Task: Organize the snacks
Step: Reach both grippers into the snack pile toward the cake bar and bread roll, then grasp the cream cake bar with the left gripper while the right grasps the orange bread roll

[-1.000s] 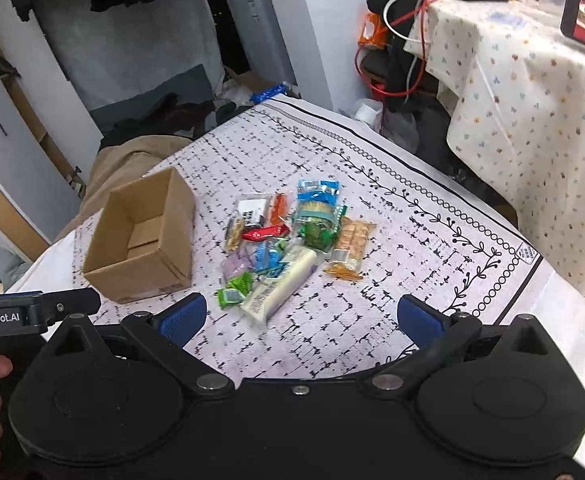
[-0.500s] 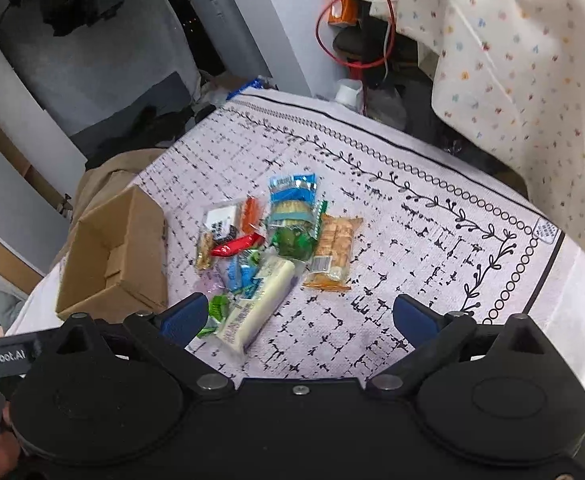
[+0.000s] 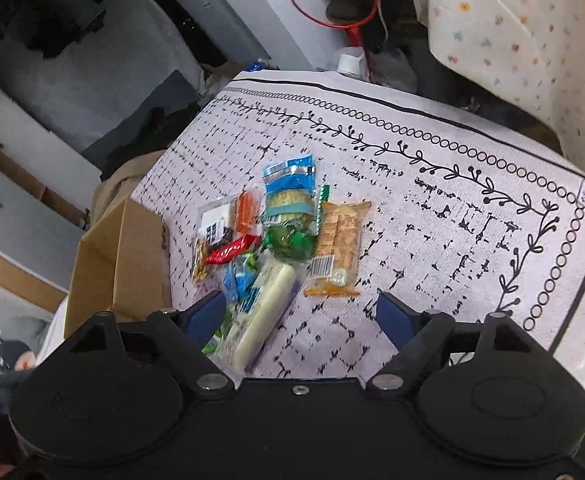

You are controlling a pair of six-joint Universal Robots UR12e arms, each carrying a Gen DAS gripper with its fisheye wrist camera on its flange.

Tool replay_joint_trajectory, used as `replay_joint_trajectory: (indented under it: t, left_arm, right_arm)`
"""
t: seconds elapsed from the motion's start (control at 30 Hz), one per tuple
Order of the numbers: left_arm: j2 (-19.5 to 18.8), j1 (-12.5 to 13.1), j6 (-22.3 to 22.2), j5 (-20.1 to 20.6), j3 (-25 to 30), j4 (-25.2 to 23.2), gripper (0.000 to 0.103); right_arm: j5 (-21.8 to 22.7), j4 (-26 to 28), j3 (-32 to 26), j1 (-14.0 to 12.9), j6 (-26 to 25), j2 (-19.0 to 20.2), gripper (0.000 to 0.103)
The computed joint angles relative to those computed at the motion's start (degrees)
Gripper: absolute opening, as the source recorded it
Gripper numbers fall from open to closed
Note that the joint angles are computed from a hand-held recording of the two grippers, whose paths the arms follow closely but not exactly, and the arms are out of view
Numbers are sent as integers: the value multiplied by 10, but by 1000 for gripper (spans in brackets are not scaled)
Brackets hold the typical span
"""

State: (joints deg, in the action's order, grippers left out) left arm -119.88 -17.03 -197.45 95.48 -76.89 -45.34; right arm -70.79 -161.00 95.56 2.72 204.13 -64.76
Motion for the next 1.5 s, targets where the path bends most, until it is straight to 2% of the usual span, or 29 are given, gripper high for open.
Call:
replay_joint_trajectory:
  t: [0.13,0.33,0.57,0.87,1.03,1.1,1.23,1.5]
  left_arm:
    - [-16,-1,-7,-8,16,-15,83]
    - [-43,-1,-14,-26,47,-41,69]
    - [-72,-2,-9,-46,80,-67,68]
    - [-106,1,-4,-68,117,-101,68]
    - [-116,1,-15,-68,128,-121,68]
    - [-117,1,-19,-67,127,-122,63]
    - [-116,2,-28,-70,125,-118,56]
    - [-108,3,-47,-75,132,-148,44]
  right_arm:
    - [36,-14,-5,-11,31,17,74]
    - [57,-9,-21,-20,56,40,68]
    - [74,21,-45,-23,52,63,63]
    - [104,45,-71,-26,53,89,61]
    - [93,54,-87,-22,23,100,57]
    - [82,63,-91,-19,5,102,54]
    - [60,80,-95,-16,-12,99,36]
    - [31,85,-89,-8,-26,86,33]
